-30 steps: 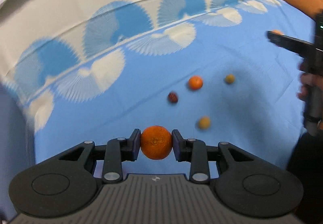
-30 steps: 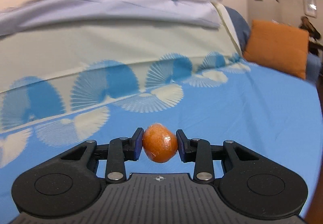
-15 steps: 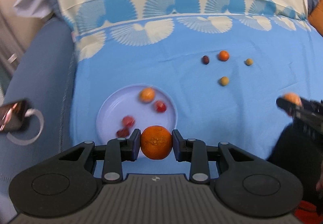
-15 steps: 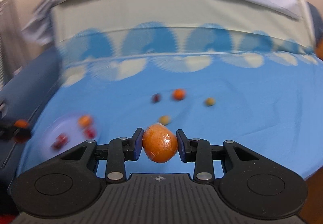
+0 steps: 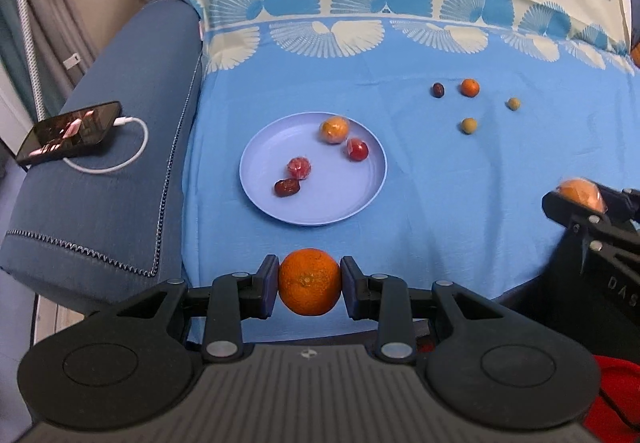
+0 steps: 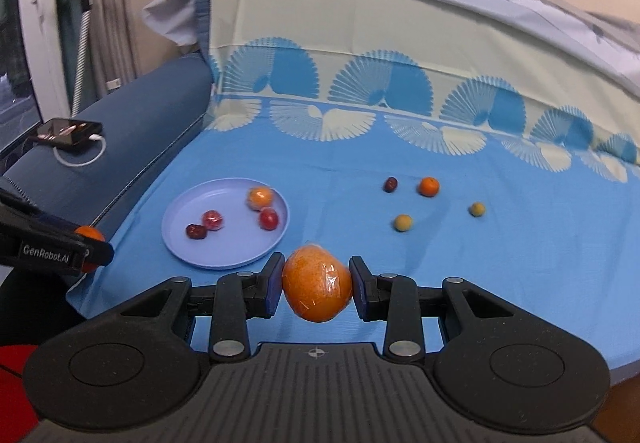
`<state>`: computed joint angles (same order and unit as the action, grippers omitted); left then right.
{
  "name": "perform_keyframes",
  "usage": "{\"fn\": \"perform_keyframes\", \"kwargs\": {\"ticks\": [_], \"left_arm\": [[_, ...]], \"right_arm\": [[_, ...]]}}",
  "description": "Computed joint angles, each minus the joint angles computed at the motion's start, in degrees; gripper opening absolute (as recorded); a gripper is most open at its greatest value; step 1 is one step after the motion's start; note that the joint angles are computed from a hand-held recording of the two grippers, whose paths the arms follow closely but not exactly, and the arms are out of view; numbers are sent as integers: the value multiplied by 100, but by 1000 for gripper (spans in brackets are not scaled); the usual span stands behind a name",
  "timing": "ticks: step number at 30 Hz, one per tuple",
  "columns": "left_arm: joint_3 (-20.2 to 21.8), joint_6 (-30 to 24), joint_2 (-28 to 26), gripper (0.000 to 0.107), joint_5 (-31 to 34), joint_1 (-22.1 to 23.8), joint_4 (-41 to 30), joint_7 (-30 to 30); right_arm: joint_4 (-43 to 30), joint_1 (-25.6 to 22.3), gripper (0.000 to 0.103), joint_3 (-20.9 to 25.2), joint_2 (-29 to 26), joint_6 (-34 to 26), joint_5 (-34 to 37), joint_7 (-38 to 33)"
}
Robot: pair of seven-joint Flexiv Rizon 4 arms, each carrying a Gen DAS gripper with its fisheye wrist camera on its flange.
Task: Organize fruits
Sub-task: 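Carry the tangerine and wrapped orange toward the plate with both tools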
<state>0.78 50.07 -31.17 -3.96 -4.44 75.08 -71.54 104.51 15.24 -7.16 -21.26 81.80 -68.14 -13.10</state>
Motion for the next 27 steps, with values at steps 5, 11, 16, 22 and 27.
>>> {"fn": "perform_keyframes", "kwargs": {"ticks": [5, 11, 16, 22, 27], "left_arm": [[-72, 238, 135, 36, -148, 94, 242, 115], [-107, 355, 190, 36, -310, 150, 373, 192], [-74, 369, 170, 36, -339, 154, 344, 117], [-68, 316, 152, 36, -356, 169, 326, 82], [-74, 264, 121, 36, -360, 180, 273, 75]], "right_arm": [[-1, 42, 37, 67, 66, -125, -134, -86], [-47, 58, 37, 218, 60, -335, 103, -439], [-106, 103, 37, 261, 13, -390, 342, -776], [-147, 197, 37, 244, -20, -477, 566, -998], [-159, 234, 37, 228, -31, -498, 719, -1137]]}}
